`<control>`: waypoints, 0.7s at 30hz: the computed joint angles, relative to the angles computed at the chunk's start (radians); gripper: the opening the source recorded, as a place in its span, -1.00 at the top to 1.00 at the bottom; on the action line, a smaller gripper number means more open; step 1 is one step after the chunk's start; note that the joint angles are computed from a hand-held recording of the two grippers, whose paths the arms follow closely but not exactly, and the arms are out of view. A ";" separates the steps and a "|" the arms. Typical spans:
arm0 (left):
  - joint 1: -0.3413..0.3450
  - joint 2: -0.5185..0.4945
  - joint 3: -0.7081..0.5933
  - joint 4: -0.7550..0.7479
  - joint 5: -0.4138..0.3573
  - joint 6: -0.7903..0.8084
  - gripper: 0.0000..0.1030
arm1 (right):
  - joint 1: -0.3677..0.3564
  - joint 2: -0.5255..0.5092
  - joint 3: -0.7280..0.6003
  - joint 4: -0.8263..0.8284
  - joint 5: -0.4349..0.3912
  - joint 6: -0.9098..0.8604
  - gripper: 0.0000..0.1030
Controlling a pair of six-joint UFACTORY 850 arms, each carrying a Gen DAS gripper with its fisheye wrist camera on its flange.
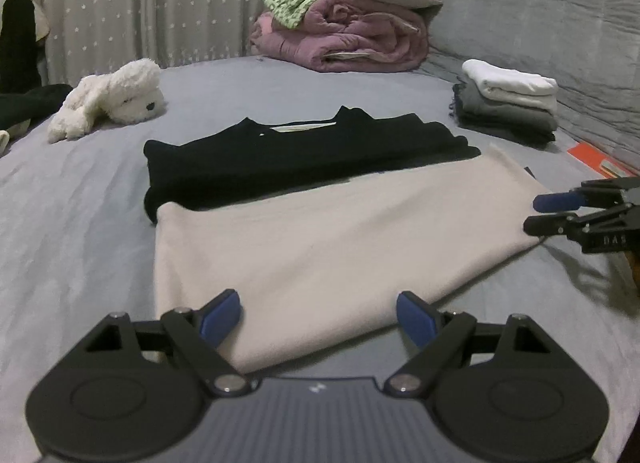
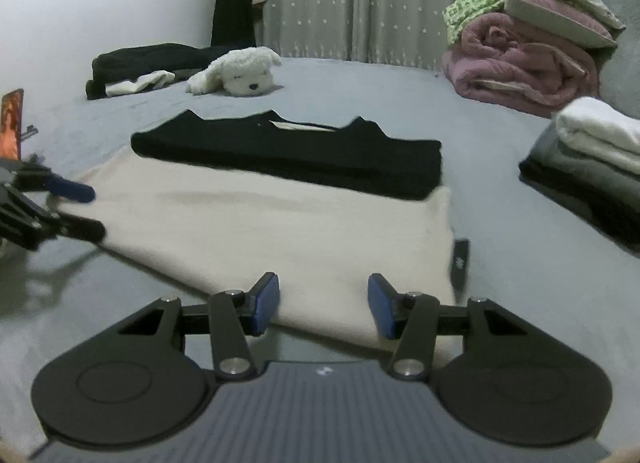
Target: Fold clothes
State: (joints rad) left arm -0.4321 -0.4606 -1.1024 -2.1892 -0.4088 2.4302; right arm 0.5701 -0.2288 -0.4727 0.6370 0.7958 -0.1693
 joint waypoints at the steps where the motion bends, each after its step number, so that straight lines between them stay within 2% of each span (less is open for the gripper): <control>1: 0.007 0.009 0.012 0.006 -0.003 0.000 -0.68 | -0.007 0.012 0.017 -0.012 0.003 0.018 -0.08; 4: 0.040 0.032 0.045 0.037 -0.037 -0.021 -0.68 | -0.028 0.054 0.073 -0.066 0.019 0.085 -0.08; 6: 0.066 0.043 0.052 0.109 -0.076 -0.113 -0.68 | -0.053 0.099 0.114 -0.159 0.021 0.181 -0.09; 10: 0.143 0.045 0.033 0.325 -0.217 -0.450 -0.68 | -0.119 0.196 0.175 -0.364 -0.014 0.403 -0.12; 14: 0.200 0.008 -0.020 0.472 -0.316 -0.755 -0.68 | -0.183 0.263 0.200 -0.514 -0.085 0.596 -0.12; 18: 0.234 -0.030 -0.068 0.603 -0.352 -1.005 -0.68 | -0.256 0.298 0.215 -0.677 -0.143 0.817 -0.12; 21: 0.259 -0.063 -0.097 0.662 -0.397 -1.144 -0.67 | -0.336 0.300 0.227 -0.877 -0.145 1.083 -0.12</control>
State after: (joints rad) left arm -0.1727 -0.5232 -1.1996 -1.5269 -0.8062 1.2861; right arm 0.2338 0.0709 -0.2458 -0.2403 0.6507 0.9133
